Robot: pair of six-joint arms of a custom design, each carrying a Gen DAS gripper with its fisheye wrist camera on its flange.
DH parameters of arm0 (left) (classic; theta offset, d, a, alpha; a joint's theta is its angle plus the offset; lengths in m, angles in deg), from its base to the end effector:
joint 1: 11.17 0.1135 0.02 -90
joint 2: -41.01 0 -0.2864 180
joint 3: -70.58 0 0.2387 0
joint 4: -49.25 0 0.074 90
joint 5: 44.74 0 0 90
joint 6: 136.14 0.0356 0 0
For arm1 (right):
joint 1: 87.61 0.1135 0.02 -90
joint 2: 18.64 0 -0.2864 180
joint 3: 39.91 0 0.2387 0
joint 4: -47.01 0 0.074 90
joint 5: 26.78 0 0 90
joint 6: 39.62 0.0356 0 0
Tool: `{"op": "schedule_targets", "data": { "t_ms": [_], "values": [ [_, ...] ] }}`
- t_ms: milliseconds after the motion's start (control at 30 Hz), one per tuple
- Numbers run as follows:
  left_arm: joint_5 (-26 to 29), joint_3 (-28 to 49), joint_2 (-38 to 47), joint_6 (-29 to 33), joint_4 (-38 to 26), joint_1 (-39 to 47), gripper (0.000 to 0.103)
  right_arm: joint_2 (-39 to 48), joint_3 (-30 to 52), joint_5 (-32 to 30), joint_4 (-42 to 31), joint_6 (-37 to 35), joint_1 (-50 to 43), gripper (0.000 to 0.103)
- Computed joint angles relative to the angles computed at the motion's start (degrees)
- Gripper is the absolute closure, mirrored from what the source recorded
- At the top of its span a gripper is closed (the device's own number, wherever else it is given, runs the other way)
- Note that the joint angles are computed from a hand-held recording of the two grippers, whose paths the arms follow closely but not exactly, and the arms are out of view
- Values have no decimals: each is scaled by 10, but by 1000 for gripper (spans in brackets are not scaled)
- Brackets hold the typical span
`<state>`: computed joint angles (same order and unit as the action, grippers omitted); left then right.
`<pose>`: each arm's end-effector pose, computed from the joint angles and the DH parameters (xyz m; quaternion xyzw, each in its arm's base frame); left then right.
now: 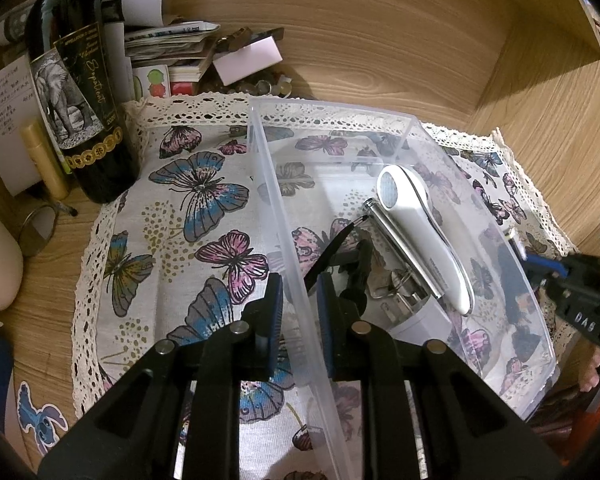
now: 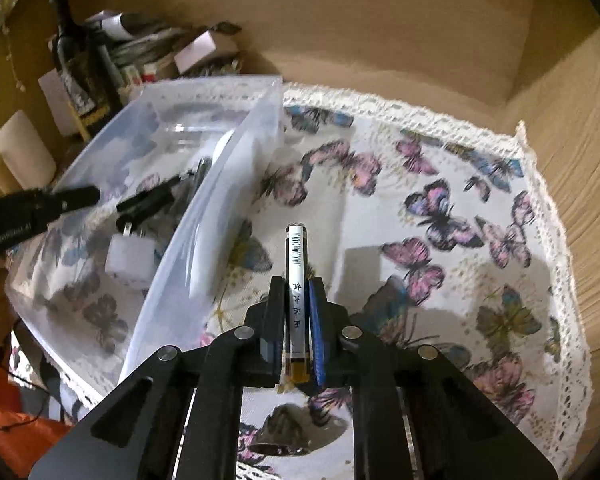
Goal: Organize rigid objects
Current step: 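Grasp the black-and-gold tube with the right gripper and lift it, then lower the black-and-gold tube into the box and release with the right gripper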
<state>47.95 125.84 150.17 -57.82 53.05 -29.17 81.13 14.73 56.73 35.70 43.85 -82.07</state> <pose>0.3085 -0.1020 0.1071 0.0598 0.9379 -0.1087 0.3241 0.2957 0.0327 0.1354 -0.1167 0.9489 0.0517 0.2887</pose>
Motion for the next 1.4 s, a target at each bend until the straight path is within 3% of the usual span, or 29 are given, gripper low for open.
{"op": "schedule_targets", "data": {
  "t_ms": [467, 1033, 1400],
  "values": [
    [-1, 2, 0, -2, -2, -1, 85, -62, 43, -24, 2, 0, 43, 92],
    [-2, 7, -2, -3, -9, -1, 85, 76, 161, -41, -74, 3, 114, 92],
    [-3, 7, -2, -3, -9, -2, 85, -17, 90, -2, -40, 12, 77, 85]
  ]
}}
